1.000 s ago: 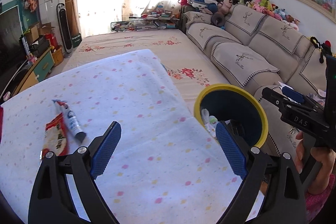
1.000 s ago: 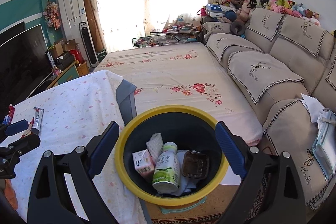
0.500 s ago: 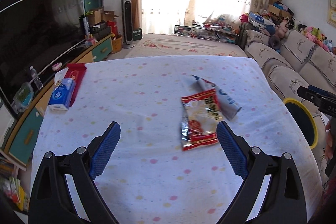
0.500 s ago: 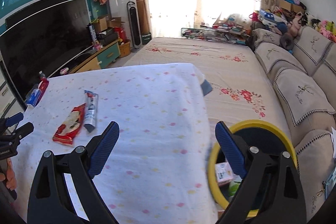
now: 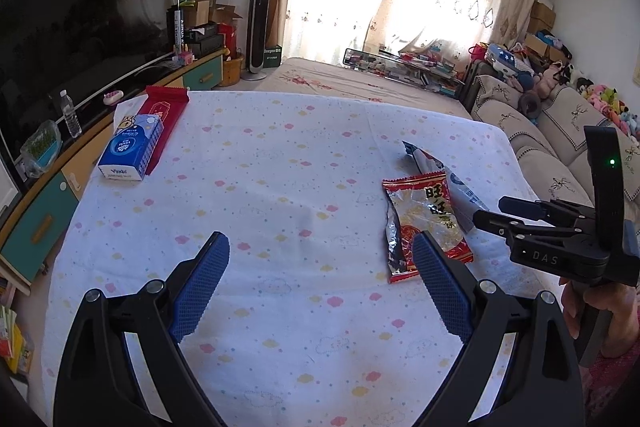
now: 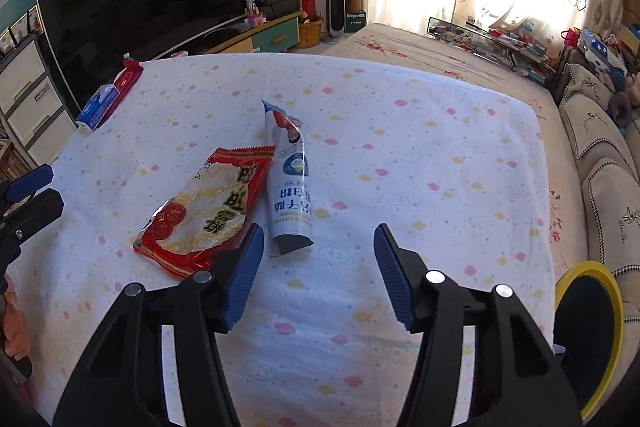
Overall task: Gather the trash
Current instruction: 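Grasp the white tube with the right gripper and lift it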
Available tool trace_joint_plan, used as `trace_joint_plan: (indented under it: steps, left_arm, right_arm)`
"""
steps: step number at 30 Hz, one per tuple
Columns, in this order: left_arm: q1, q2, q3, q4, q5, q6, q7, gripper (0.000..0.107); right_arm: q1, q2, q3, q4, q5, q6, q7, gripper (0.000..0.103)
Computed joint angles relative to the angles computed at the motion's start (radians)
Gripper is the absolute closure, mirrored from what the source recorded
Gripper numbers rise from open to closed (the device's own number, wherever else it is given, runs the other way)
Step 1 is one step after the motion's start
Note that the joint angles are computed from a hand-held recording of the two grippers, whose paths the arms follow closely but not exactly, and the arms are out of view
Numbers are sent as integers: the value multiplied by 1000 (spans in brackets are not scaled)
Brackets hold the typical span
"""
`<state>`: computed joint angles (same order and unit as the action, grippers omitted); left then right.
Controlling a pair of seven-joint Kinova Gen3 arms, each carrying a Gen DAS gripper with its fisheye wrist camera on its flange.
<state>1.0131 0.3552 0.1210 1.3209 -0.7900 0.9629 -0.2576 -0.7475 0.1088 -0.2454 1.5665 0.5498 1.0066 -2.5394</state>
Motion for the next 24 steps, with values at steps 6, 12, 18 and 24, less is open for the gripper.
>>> trace_joint_plan:
  steps: [6, 12, 18, 24]
  left_arm:
    - [4, 11, 1, -11, 6, -3, -13, 16]
    - [19, 22, -6, -22, 5, 2, -18, 16]
    - [18, 21, -8, -16, 10, -1, -21, 16]
    - [19, 27, -9, -24, 17, 1, -31, 16]
  right_arm:
    - [4, 45, 16, -38, -16, -10, 42, 53]
    - [-15, 72, 40, -55, -23, -13, 46, 83]
    - [-7, 22, 40, -17, -22, -40, 8, 91]
    - [29, -79, 6, 46, -1, -53, -44, 91]
